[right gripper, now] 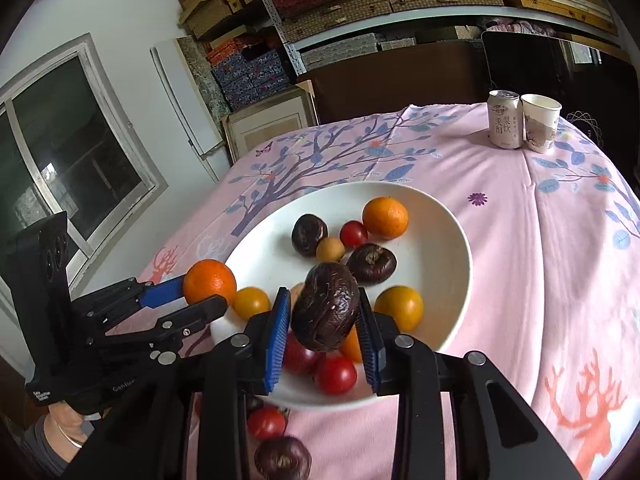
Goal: Organize fruits
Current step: 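Place the passion fruit on the plate with the right tool while the left tool places an orange, then place the yellow tomato with the right tool while the left tool places a red tomato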
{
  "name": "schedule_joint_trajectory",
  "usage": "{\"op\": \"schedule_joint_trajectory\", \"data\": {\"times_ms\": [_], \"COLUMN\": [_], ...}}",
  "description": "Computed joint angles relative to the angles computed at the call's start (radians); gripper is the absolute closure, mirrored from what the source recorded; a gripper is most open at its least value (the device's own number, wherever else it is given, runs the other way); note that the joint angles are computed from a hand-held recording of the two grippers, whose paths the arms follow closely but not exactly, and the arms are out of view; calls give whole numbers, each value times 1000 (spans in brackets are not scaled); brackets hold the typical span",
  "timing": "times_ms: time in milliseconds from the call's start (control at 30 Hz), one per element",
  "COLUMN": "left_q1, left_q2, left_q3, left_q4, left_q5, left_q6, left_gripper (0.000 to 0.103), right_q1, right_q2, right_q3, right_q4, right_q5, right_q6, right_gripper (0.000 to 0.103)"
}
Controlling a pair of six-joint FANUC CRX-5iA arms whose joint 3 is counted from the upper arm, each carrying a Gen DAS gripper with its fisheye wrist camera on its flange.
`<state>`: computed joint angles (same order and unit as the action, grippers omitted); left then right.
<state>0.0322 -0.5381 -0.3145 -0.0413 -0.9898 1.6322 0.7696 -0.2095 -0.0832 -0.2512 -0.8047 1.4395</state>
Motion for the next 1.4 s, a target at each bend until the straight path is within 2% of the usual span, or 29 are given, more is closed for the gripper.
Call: {"op": "schedule_joint_trajectory", "data": {"times_ms": [33,100,200,367,433,533,567,633,667,700,833,900,1100,1200,1233,1267,1300,1333,1400], "left_q1": [10,3,68,43,9,-72,-103,-174,-209,-217,-155,-147,-215,-256,-238,-193,-163,-158,-165], "left_q2": [15,23,-34,-140,-180,-211,-215,-208,-200,-198,-221,-224,-154,-97,-92,-98,-112,-115,-126], "left_q3": [6,22,-40,-105,-126,-136,-134,-123,-115,-114,-136,-140,-101,-72,-77,-96,-109,-111,-116], "left_q4": [6,-46,62,41,8,-65,-94,-168,-206,-216,-154,-149,-202,-238,-213,-154,-118,-113,-119], "left_q5": [7,16,43,-27,-63,-123,-140,-169,-184,-194,-198,-198,-192,-213,-212,-201,-189,-186,-175], "left_q6": [1,66,-17,-72,-75,-29,-5,58,95,110,83,80,136,175,155,105,81,80,92], "left_gripper": [49,31,31,31,31,31,31,31,31,31,31,31,31,31,47,53,65,71,73], "right_q1": [1,1,0,103,145,244,271,302,331,357,374,404,293,183,152,118,86,59,45], "right_q2": [24,39,3,-143,-204,-280,-308,-336,-346,-349,-319,-329,-351,-348,-344,-339,-335,-331,-330], "right_q3": [17,21,-17,-192,-246,-325,-353,-371,-388,-399,-374,-402,-400,-366,-355,-344,-334,-325,-318], "right_q4": [14,31,25,203,208,257,262,259,302,342,311,372,211,61,24,-17,-58,-94,-120], "right_q5": [-1,17,35,34,-6,-64,-60,-70,-62,-62,-110,-93,-24,-36,-47,-58,-69,-80,-86], "right_q6": [-12,-46,-62,-160,-141,-162,-169,-180,-228,-269,-268,-314,-228,-131,-112,-88,-62,-37,-23], "right_gripper": [59,55,53,53,53,53,48,49,49,49,51,59,62,62,62,62,62,62,62]}}
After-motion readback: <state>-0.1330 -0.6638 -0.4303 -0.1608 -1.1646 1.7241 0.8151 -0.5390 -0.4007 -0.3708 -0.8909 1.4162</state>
